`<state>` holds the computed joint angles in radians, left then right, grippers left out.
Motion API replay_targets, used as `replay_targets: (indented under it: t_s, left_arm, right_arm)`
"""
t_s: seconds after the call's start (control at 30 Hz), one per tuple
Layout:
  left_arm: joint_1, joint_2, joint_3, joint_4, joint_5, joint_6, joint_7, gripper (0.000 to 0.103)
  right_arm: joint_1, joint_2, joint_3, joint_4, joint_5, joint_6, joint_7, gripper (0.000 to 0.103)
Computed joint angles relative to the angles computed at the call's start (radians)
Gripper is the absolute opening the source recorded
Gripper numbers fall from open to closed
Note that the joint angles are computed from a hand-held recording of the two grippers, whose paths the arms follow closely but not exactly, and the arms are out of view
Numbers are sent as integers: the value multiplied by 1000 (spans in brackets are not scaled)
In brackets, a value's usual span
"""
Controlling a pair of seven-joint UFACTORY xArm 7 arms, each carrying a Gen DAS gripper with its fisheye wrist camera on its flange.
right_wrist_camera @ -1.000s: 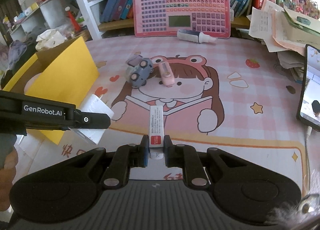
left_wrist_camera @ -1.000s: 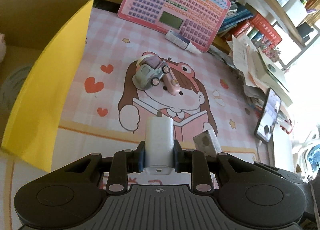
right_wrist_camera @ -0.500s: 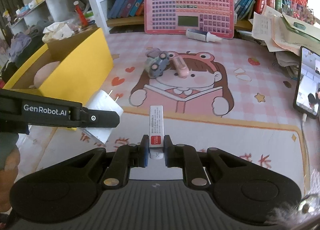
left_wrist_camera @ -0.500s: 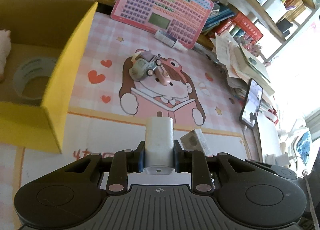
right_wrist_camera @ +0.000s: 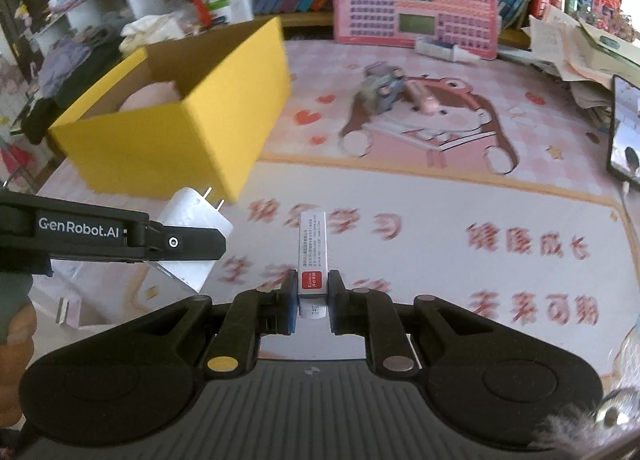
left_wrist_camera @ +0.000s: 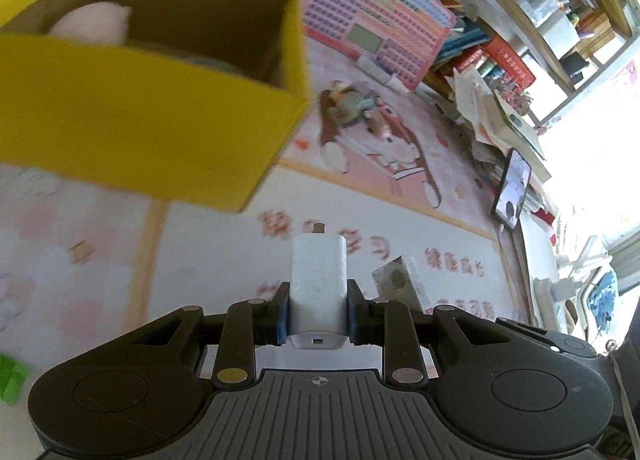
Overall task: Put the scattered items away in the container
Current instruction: 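Carry the charger with the left tool while the right tool carries the small box over the yellow box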
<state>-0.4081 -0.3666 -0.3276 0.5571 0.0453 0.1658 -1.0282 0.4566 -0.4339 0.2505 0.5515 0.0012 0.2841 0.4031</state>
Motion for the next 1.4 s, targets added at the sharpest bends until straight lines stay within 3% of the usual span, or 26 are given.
replay_targets:
  t_s: [0.27, 0.53, 0.97, 1.2, 1.4]
  left_arm:
    - [-55, -229, 27, -176, -59, 44, -7, 25]
    - [-104, -399, 38, -278, -89, 106, -15, 25]
    - [-98, -648, 24, -394, -109, 194, -112, 25]
    - [-62, -759, 8, -396, -64, 289, -136, 25]
    - [-29, -754, 19, -388, -47, 258, -127, 25]
  right_arm:
    - [14, -25, 118, -3, -56, 13, 141, 14]
    - [54, -20, 171, 24, -120, 48, 233, 14]
    - [107, 75, 201, 157, -225, 109, 217, 14]
    - [132, 122, 196, 194, -243, 65, 201, 14]
    - [145, 143, 175, 222, -245, 48, 162, 14]
